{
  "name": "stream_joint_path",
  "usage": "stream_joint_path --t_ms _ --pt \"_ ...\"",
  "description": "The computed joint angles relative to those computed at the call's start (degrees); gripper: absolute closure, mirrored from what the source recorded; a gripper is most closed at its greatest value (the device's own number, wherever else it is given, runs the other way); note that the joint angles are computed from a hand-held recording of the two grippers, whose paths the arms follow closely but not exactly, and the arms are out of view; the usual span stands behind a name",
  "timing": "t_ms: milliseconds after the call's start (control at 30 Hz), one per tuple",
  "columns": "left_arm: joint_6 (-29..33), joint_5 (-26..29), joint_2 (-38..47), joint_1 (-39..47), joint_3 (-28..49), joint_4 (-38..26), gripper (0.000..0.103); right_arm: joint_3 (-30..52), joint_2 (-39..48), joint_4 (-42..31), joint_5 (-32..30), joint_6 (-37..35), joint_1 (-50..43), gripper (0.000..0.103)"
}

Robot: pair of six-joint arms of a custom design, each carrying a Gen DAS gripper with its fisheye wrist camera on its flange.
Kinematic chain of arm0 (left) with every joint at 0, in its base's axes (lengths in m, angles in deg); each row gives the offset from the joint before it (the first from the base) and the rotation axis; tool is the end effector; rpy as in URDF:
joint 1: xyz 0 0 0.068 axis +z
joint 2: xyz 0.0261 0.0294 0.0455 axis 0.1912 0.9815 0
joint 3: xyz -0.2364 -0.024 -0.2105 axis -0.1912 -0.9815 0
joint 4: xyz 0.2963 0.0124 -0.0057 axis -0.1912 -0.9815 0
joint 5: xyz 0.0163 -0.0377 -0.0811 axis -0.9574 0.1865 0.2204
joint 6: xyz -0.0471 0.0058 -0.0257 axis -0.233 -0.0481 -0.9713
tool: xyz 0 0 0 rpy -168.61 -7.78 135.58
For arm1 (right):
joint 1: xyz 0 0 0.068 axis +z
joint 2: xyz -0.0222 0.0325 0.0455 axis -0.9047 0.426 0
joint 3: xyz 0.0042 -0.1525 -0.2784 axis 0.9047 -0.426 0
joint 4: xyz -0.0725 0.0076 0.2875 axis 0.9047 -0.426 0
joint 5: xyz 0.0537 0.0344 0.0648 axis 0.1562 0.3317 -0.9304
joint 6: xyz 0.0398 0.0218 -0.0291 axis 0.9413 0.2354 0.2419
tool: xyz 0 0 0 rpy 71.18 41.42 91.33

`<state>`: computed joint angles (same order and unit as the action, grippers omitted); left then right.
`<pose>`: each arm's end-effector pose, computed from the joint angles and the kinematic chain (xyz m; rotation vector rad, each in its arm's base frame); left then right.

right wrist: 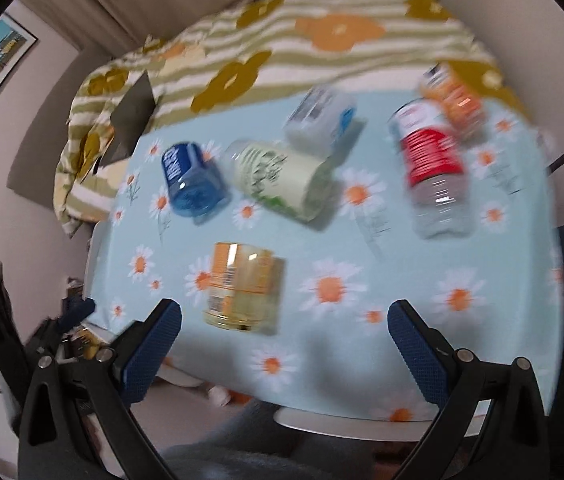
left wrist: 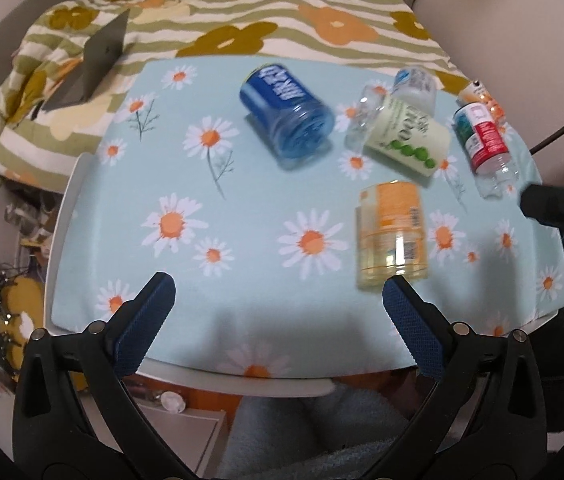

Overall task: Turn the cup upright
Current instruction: 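Grasp the orange-labelled cup with the right gripper and lift it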

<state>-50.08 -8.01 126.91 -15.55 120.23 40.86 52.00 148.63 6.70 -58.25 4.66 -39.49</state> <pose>0.2818 -0.1390 0.2805 0.2220 2.7644 -0.1327 0.2865 0.1420 0.3113 0.2011 2.8538 0.4807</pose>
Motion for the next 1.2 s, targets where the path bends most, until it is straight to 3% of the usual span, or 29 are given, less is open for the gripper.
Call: stream_joint_path --t_ms 200,433,567,700,800,1033,1200 --pt "4.42 5.53 1.70 5.52 -2.54 1.31 0.000 7.09 13.47 -1.75 -5.23 -0.34 0.80 0.002" --pt "7.44 8.08 3.82 8.56 -3.94 2.66 0.000 12.12 22.57 -2.42 -10.64 1.82 0.53 0.024" --pt "8.93 9.22 5.19 9.62 -3.99 2.92 0.000 13.92 25.40 -3.45 -11.62 1.86 0.37 0.030" --pt "9.34 9.34 5.87 9.88 -3.62 2.96 0.000 13.46 26.20 -2.72 -12.78 2.61 -0.02 0.031" --pt "9.67 9.62 6.22 10.38 -3.28 3.02 0.000 13.33 26.56 -2.36 -13.52 2.52 -0.01 0.048" --pt "10.41 9.14 5.36 10.52 -2.55 2.24 0.000 11.64 24.08 -0.15 -12.96 2.92 0.18 0.050" --pt "10.55 9.16 3.04 11.23 -2.35 1.77 0.000 7.49 14.41 6.00 -4.42 6.31 2.55 0.050"
